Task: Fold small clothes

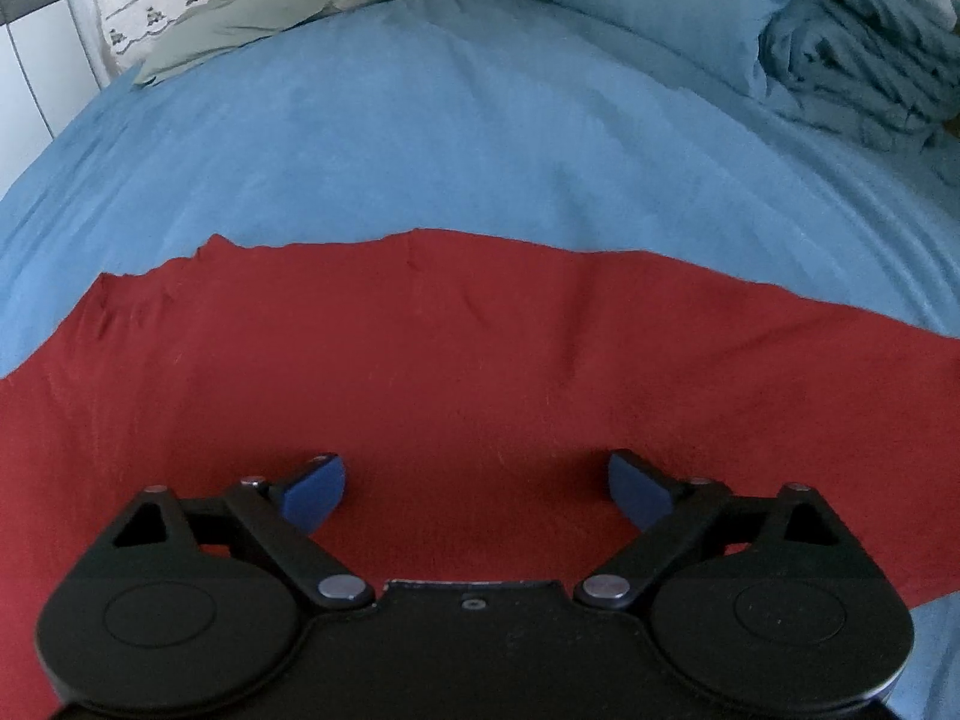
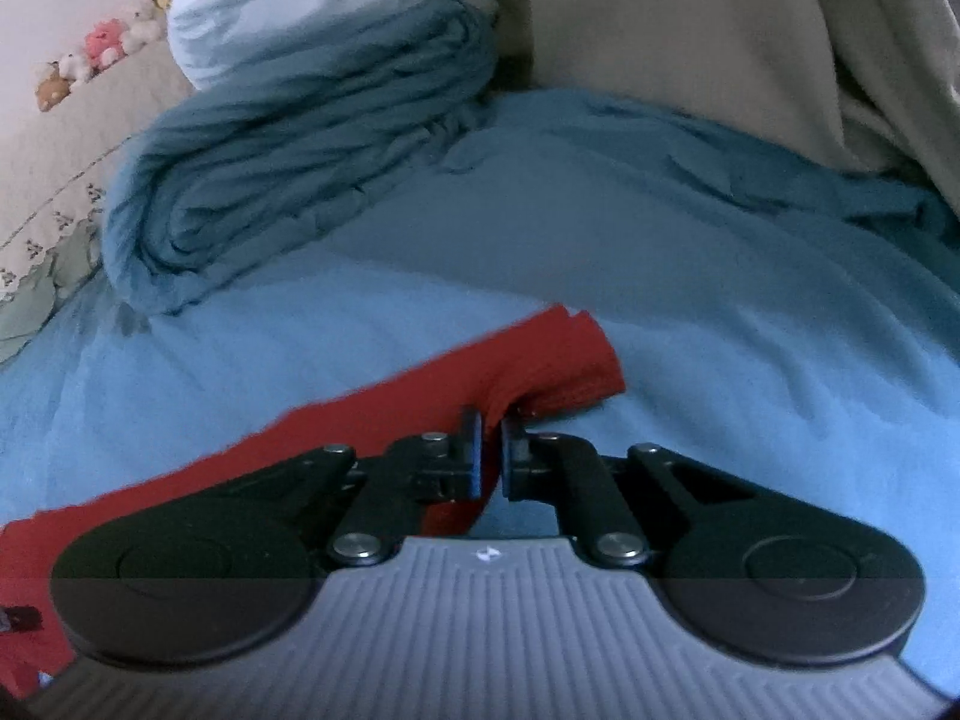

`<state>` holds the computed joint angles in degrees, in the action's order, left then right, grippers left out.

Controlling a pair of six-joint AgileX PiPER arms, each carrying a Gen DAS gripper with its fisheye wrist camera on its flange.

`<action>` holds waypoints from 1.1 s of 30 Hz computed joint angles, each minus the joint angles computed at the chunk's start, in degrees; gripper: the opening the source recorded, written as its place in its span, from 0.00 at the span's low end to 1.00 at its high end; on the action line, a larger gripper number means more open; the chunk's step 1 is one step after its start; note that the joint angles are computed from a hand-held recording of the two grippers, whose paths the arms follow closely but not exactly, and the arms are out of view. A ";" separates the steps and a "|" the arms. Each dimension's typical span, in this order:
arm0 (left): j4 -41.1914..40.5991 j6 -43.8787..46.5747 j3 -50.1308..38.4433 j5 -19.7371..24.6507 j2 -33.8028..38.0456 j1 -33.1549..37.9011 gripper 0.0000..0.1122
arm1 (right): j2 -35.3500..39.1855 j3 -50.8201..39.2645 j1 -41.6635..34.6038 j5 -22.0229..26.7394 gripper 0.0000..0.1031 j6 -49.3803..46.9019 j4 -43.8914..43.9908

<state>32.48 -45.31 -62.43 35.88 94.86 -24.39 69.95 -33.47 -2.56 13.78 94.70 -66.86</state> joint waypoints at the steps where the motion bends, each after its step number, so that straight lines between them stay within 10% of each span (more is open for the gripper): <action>1: -1.17 1.47 -0.93 0.85 0.50 0.36 0.91 | -0.83 -1.04 0.59 0.34 0.20 -4.75 4.65; 9: -26.56 26.42 1.20 -0.11 -10.72 14.91 0.90 | -0.41 -17.92 15.56 8.23 0.20 -22.73 23.75; 17: -53.38 69.18 3.92 6.16 -24.11 50.03 0.91 | 19.65 -48.21 43.77 11.71 0.20 -15.24 14.18; 24: -71.21 97.83 3.20 14.08 -17.04 82.52 0.92 | 50.45 -77.62 61.02 11.55 0.20 -33.53 26.64; 33: -76.01 106.82 2.75 19.99 -8.45 93.88 0.92 | 66.71 -87.32 67.22 17.15 0.20 -39.21 34.30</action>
<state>-43.53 61.51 -59.68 55.87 86.40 69.49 136.66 -120.79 64.66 30.92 55.50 -32.56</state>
